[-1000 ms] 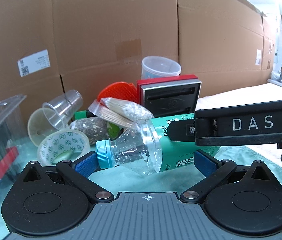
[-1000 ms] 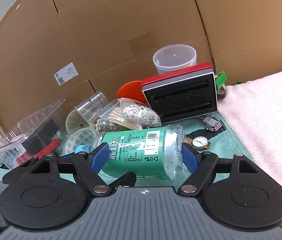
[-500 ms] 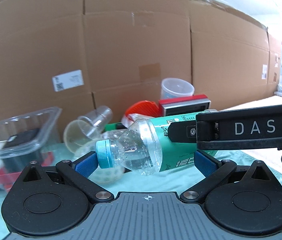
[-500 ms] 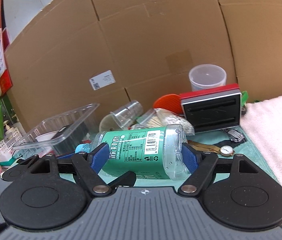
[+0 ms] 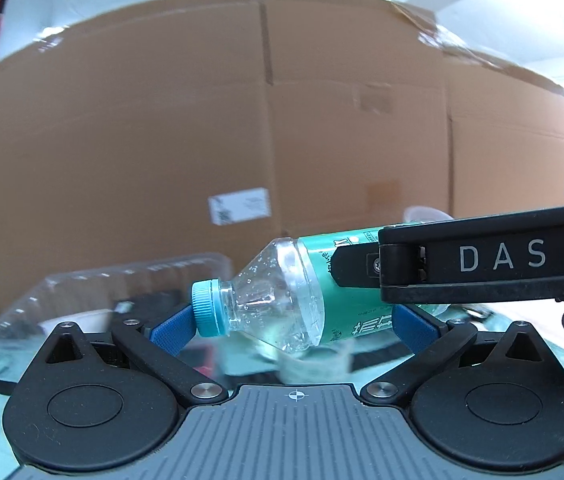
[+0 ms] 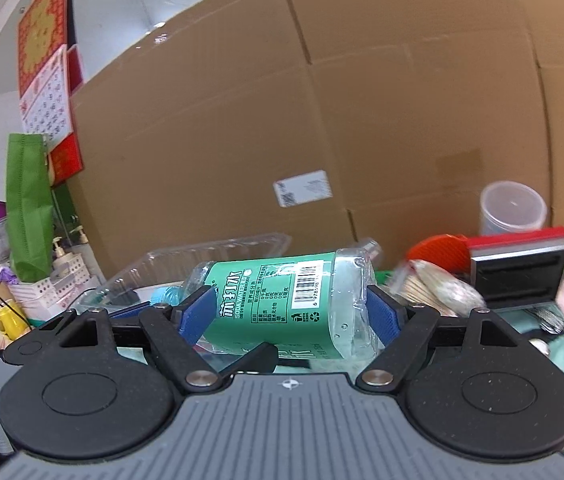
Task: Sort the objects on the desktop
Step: 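Lift the water bottle with the right gripper and carry it over the clear tub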
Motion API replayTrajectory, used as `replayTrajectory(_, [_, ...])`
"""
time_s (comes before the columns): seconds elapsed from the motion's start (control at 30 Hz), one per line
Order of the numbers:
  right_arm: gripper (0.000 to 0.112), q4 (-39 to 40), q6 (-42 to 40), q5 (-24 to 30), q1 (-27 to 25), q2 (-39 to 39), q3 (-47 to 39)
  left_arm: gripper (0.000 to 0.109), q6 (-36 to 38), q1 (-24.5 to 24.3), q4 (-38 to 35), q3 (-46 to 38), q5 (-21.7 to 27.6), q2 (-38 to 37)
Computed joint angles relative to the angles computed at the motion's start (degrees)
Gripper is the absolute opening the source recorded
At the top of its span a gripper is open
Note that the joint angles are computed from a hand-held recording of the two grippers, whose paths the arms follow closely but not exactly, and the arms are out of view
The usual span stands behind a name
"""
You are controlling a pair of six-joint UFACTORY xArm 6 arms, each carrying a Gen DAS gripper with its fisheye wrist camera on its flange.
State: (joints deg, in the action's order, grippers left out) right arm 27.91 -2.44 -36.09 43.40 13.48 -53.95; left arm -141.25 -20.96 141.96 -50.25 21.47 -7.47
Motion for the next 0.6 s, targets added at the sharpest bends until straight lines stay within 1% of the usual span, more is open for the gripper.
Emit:
replayTrajectory(0.1, [0.083, 0.12, -1.66, 0.88, 1.19, 2.58, -4.99, 0.103, 0.01, 2.46, 0.95, 1.13, 0.05, -2.45])
replayTrajectory(0.27, [0.083, -1.61, -1.38, 3.84, 2.00, 8.40, -14.88, 0.103, -0.07, 7.65, 3.17, 0.37, -1.24, -3.59])
replayTrajectory(0.47, [0.084, -1.53, -2.43, 8.80, 3.09, 17.26, -29.24, 0.103, -1.03, 14.86, 7.19, -3.25, -5.32, -2.50])
replayTrajectory(0.6, [0.084, 0.76, -3.99, 13.52, 3.77, 24.01, -39.93, 0.103, -1.61, 19.18, 9.98, -7.26, -9.31, 0.53])
